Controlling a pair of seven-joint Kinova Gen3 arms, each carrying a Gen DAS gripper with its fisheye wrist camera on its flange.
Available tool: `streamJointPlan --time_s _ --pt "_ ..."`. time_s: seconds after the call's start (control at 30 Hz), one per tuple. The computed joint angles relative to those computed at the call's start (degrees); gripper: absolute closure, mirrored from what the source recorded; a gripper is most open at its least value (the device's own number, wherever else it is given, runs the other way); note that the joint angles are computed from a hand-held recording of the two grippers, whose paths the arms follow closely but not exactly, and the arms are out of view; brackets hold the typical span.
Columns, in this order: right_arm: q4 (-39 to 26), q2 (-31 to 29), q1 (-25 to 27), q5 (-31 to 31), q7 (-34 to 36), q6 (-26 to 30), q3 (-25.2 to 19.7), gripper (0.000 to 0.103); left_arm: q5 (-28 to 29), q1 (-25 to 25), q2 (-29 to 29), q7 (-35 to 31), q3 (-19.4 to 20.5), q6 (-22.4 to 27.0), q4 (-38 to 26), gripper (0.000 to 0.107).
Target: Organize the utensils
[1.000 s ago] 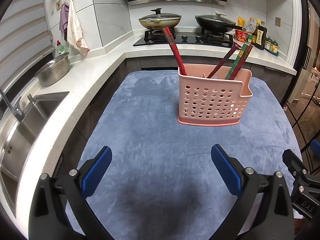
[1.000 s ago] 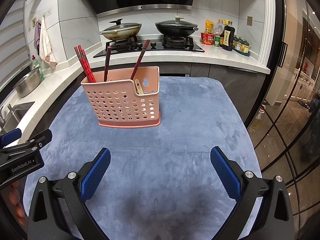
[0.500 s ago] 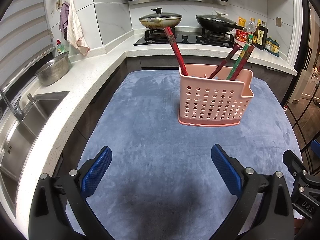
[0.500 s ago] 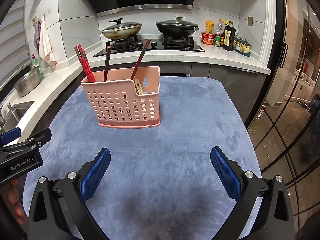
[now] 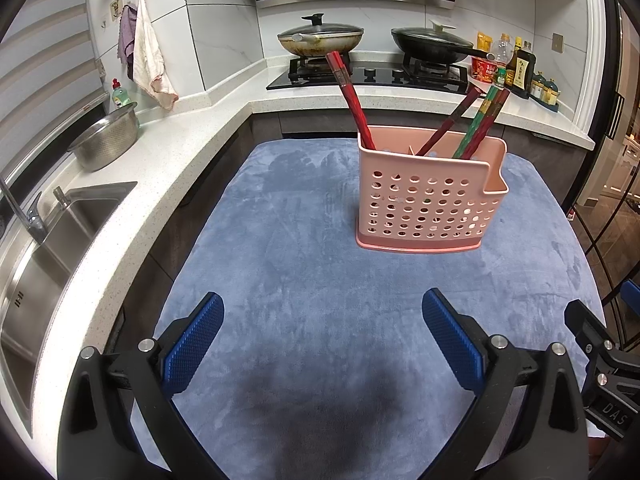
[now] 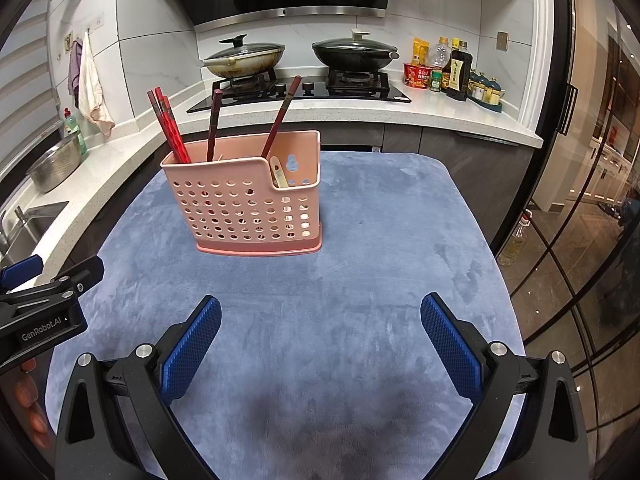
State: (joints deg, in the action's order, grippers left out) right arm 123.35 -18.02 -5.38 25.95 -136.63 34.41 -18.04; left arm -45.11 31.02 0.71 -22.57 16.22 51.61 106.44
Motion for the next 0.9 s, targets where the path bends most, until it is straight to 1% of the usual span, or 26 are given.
streamJointPlan --time_s 0.4,0.57,0.63,0.7,0.77,0.9 --pt "0.28 0.64 -0.29 -0.48 0.44 -0.77 0.64 0.007 0.45 -0.05 0.49 -0.14 -0.47 -0.61 0.17 0.012" --pt "0.13 1.27 -0.52 -0.81 0.91 -0.94 0.86 0.007 -1.96 0.44 0.65 3.12 -0.25 -0.15 0.92 0.013" --pt "0.23 1.48 -0.62 -0.82 1.0 -1.14 0.99 0.007 -1.39 0.21 0.53 1.97 -0.52 -1.18 1.1 0.013" --pt "0.03 1.85 -0.73 -0.71 0.77 -1.1 0.86 0.007 -1.63 0.24 0.68 2.45 -0.51 -1.12 1.18 0.013" --pt "-0.04 2.1 -0.75 -0.47 0.46 -1.16 0.79 0.007 -0.48 -0.19 0.68 1.34 -0.87 -1.8 1.13 0.013" --pt "-0.04 2.13 -1.06 -0.22 0.28 -1.08 0.96 0.007 -0.38 -0.25 1.17 1.11 -1.08 -1.44 0.96 0.013"
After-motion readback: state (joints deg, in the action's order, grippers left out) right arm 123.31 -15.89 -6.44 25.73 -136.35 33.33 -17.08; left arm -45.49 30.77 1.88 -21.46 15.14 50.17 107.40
